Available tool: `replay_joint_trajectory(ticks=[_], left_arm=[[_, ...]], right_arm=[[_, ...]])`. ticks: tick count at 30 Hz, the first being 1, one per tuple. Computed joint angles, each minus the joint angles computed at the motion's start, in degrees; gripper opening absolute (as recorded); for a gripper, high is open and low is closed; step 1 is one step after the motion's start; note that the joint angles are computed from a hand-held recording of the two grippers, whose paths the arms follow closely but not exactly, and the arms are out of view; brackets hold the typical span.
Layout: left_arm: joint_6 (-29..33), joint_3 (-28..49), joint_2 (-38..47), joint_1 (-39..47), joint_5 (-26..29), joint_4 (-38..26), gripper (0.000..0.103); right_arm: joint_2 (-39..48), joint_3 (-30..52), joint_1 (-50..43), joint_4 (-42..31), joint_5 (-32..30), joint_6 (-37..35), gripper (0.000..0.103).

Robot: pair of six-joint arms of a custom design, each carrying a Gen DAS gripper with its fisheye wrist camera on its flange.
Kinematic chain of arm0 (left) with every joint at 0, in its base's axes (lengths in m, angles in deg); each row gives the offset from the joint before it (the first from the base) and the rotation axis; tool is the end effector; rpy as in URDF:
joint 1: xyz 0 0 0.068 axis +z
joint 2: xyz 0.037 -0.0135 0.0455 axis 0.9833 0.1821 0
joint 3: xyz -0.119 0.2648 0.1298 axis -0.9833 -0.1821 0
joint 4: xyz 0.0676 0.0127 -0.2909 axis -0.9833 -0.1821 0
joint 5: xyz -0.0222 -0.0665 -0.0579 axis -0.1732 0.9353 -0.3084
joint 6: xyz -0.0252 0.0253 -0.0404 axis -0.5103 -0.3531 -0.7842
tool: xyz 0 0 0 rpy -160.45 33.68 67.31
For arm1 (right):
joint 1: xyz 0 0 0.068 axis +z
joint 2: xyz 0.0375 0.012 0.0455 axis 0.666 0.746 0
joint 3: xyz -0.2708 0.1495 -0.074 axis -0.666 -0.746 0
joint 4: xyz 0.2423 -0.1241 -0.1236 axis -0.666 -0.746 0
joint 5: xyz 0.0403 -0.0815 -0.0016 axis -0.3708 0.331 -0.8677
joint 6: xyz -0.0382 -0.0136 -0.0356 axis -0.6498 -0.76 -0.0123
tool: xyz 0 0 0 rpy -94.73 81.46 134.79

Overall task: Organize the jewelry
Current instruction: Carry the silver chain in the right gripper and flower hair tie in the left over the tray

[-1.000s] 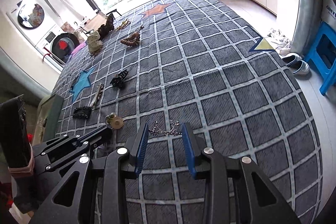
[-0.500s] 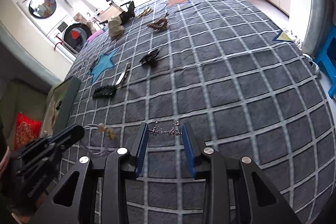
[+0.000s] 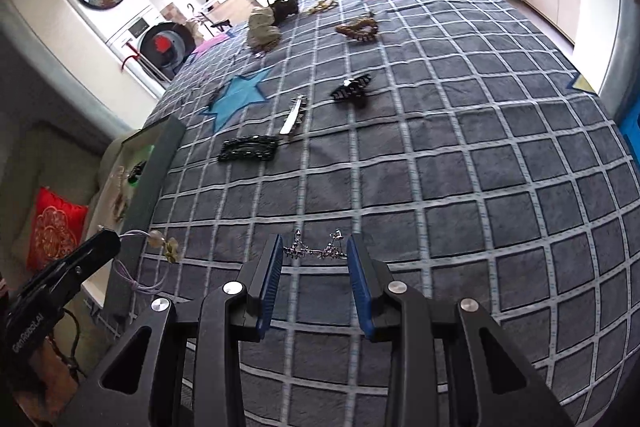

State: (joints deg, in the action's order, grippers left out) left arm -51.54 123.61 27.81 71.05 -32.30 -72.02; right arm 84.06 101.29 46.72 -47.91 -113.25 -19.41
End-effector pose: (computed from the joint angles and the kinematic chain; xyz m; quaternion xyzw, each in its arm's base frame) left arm 0.1912 -0.0298 0.3074 -0.0710 0.9315 -0.0988 0.3427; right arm 0.2535 0.0368 0.2732 -0.0798 0.9429 0.2210 0.2361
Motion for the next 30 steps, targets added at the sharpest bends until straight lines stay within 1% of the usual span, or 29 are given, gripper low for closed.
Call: replay_joint_trajectory(ticks=[6,9,17,22,25,30], left_arm=[[2.34,-0.92,-3.46,7.29,2.49,-1.5,0.004],[4.35,-0.97,-4.96,12.39,4.7,-2.35,0.004],[11.84,0.2,-6.54,29.79,12.55,-3.71,0.004],[17.13,0.01,-4.75,40.56,16.68,-3.34,0.004],[19.92,-1.34,-3.07,45.25,17.78,-2.15,0.004],[22.75,-3.52,0.46,49.63,18.11,0.37,0.004]], right_arm=[[-0.19,1.42,4.28,-0.19,1.27,1.56,0.036],[0.31,2.5,7.45,0.11,1.84,3.02,0.036],[4.43,8.03,19.32,1.87,4.04,6.97,0.036],[8.87,12.5,26.79,3.28,5.78,8.54,0.036],[11.9,15.24,30.96,3.79,6.93,9.19,0.036],[17.59,19.93,35.94,3.96,8.41,9.16,0.036]])
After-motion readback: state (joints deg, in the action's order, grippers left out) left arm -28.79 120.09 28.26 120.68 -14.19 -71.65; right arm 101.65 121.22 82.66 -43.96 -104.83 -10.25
